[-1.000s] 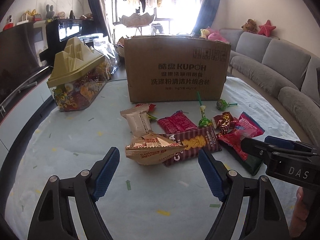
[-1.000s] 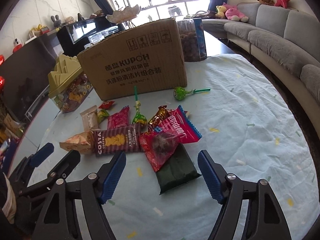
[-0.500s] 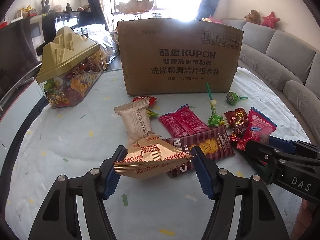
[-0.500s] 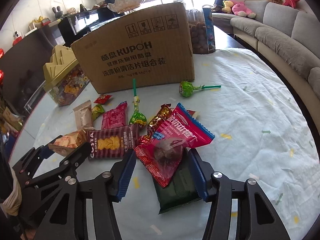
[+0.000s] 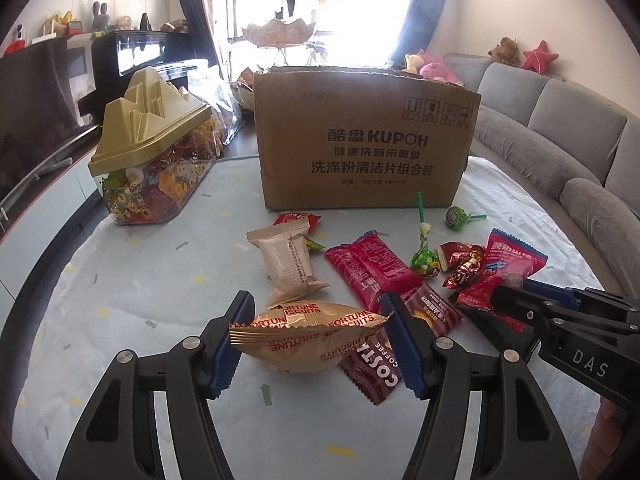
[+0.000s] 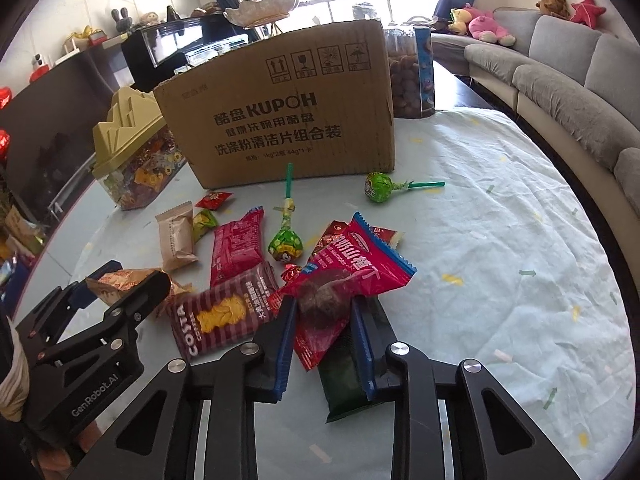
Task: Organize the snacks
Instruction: 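Carry both packs over the KUPOH box and release them inside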
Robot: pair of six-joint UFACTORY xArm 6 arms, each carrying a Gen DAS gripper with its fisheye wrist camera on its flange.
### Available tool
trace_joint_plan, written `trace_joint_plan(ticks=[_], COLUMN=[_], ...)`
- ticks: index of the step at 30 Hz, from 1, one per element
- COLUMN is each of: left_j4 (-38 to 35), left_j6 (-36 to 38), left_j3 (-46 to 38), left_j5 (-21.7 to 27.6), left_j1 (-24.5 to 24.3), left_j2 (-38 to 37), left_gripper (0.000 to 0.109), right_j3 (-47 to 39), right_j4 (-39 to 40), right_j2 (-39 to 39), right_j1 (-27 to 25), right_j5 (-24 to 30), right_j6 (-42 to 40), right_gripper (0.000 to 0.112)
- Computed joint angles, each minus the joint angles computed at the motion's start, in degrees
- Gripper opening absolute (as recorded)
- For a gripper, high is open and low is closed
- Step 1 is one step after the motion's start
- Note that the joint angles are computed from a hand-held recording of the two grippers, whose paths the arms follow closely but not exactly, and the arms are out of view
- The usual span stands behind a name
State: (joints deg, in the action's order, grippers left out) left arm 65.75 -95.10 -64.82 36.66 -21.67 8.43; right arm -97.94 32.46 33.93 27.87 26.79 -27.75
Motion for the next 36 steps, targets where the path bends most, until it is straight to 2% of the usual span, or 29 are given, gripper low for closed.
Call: trace_joint_plan(ticks=[3, 7, 12, 19, 24, 31, 34, 36], left_j4=[-0.01, 1.20, 2.21, 2.87, 0.51, -3.75, -4.65, -6.07], left_j6=[-1.36, -1.51, -0.63, 3.77, 8.47, 16.31, 19.36, 22.29], left_j3=[1.59, 1.57, 0.76, -2.73, -6.30, -13.40, -16.82, -19.40], left_j5=[-1.71, -0.19, -0.57, -1.67, -4.02, -5.28, -4.94, -5.08], left_j1=[0.18, -0.80, -0.37, 1.28, 3.63, 6.22, 6.99, 7.60], left_j2=[-1.74, -3.03, -4.27, -4.25, -3.01, 0.06, 1.41, 2.58], left_gripper=[0.065, 0.065, 0.065, 0.065, 0.065, 0.065, 0.065, 0.065], right_j3=[2.16, 4.22, 4.61, 0.03, -5.99, -18.97, -27.03, -35.56], right_j4=[1.41, 4.29, 6.97, 8.56, 6.98, 2.79, 1.05, -1.69], right_j2=[-1.90, -4.07, -5.63, -4.87, -2.23, 4.41, 8.62, 13.27], right_j1=[0.31, 0.66, 0.91, 1.05, 1.25, 1.07, 0.66, 0.30], right_j5=[-1.24, -1.80, -1.86, -0.70, -0.17, 2.76, 5.28, 8.26], right_j6=[-1.52, -4.26, -7.19, -8.75, -7.95, -3.98, -1.46, 1.74], right_gripper=[0.028, 0.028, 0.028, 0.028, 0.028, 0.028, 0.028, 0.028])
